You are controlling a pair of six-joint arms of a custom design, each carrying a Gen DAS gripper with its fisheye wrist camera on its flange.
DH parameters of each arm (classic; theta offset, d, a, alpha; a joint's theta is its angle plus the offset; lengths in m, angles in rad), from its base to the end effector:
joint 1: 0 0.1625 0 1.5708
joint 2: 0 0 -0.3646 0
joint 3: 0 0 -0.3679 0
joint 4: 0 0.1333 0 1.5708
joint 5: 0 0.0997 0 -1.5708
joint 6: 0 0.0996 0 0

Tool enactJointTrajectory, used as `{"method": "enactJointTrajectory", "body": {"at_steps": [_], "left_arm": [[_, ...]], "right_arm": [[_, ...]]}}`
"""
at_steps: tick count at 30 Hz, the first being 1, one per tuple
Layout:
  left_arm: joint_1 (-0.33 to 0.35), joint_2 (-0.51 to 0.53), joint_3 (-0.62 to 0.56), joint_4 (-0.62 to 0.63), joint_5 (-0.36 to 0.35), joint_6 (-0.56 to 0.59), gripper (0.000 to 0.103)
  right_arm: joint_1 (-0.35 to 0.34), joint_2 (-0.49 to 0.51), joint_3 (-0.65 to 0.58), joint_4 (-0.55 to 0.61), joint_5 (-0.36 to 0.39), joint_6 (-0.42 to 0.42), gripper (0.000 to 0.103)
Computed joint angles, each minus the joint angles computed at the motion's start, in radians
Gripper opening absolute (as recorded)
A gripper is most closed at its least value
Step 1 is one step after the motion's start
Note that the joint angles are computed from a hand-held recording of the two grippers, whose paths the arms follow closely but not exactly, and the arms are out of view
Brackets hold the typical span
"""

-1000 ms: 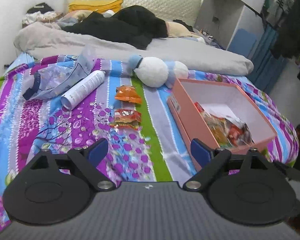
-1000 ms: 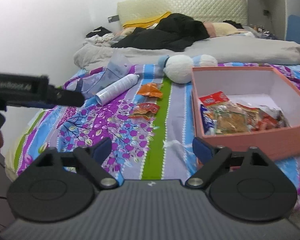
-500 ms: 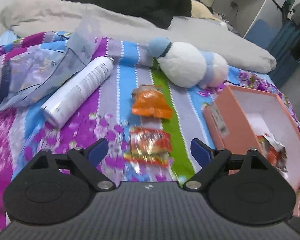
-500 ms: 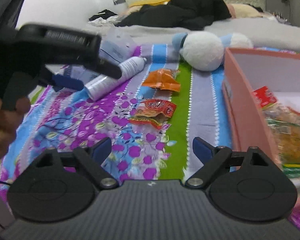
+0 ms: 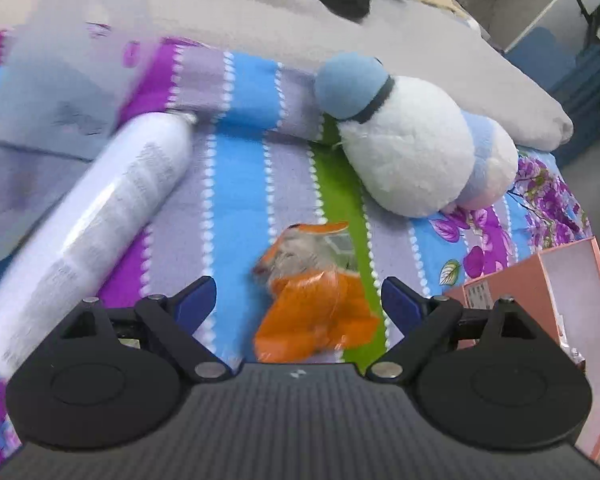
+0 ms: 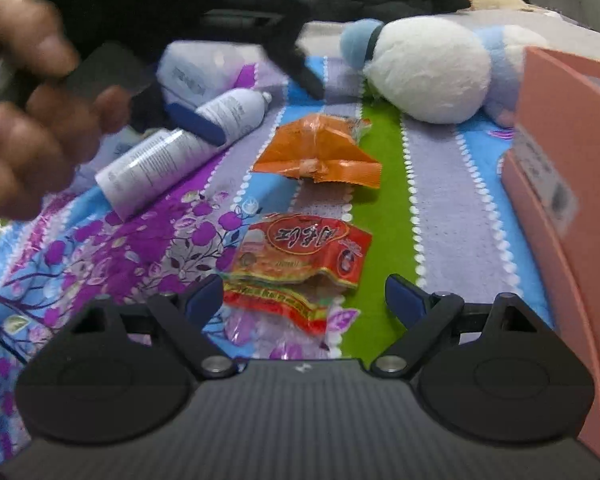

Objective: Organize snacks
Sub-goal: 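Lower the left tool onto an orange bag while the right tool approaches a red-labeled bag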

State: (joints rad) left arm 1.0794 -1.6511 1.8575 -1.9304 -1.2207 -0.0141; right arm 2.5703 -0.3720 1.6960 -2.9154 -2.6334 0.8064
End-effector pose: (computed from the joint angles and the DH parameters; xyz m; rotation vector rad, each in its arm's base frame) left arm -0.0617 -0.4702 0.3733 0.6298 2.7510 -0.3345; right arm 0.4710 -0.2478 -0.1081 0.2061 -2.2714 1.0669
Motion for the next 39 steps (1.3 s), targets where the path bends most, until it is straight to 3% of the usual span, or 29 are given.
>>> {"method": "enactJointTrajectory", "body": {"at_steps": [4,8,12,14,15,16,21,29,39], "left_arm": [[0.003,0.063,0.005,-0.033,0.025,0.029,0.092],[0.001,0.095,0.023,-0.066,0.051,0.049,0.092],[0.008,0.112,0.022,-0.067,0.062,0.063,0.09],[0.013,0.108,0.022,-0.077,0.049,0.074,0.084],[0.016,0.105,0.019,-0.072,0.041,0.073,0.078],[0.018,0.103,0.016,-0.069,0.034,0.071,0.077],[0.01,0.051,0.035,-0.064,0.04,0.071,0.074],[-0.013,-0.074,0.066,0.021,0.032,0.026,0.074],[-0.124,-0.33,0.138,0.218,0.074,-0.051,0.074]], "right_arm": [[-0.021,0.023,-0.032,0.031,-0.001,-0.046,0.092],[-0.036,0.041,-0.068,0.068,0.015,-0.147,0.095],[-0.041,0.048,-0.081,0.074,0.022,-0.163,0.094],[-0.037,0.046,-0.089,0.112,0.008,-0.127,0.084],[-0.033,0.044,-0.096,0.152,-0.007,-0.102,0.07],[-0.029,0.042,-0.102,0.19,-0.021,-0.079,0.062],[-0.02,0.014,-0.087,0.243,-0.022,-0.035,0.036],[0.022,-0.054,-0.037,0.354,0.009,0.065,0.032],[0.132,-0.159,-0.003,0.645,0.056,0.338,0.032]]}}
